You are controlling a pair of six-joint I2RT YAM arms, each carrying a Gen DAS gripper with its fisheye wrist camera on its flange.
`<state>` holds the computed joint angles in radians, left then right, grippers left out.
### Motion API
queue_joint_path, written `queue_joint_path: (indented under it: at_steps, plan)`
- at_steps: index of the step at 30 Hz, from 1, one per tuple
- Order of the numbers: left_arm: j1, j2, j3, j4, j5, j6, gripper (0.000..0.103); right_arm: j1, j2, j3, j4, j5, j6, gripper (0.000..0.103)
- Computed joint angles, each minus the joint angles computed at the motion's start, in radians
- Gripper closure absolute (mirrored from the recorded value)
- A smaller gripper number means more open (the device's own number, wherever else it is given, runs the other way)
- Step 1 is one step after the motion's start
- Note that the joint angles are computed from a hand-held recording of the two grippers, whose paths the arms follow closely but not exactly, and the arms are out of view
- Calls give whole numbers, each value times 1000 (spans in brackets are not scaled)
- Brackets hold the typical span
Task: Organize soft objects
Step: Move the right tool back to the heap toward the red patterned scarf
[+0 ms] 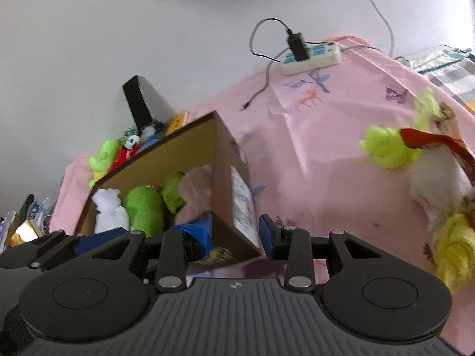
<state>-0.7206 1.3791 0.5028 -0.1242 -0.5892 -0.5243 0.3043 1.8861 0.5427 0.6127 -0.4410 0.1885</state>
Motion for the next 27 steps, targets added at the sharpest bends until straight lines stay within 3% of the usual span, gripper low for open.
queue_joint_path:
  at_steps: [8, 15, 27]
  plan:
    - [-72, 159, 64, 99, 81, 28, 38, -148, 31, -32, -26, -11, -86, 84]
    - [-70, 280, 125, 204, 213, 104, 34, -287, 35, -29, -63, -21, -129, 84]
    - [-38, 496, 279, 322, 414, 181, 31, -402, 107, 91, -129, -37, -158, 86]
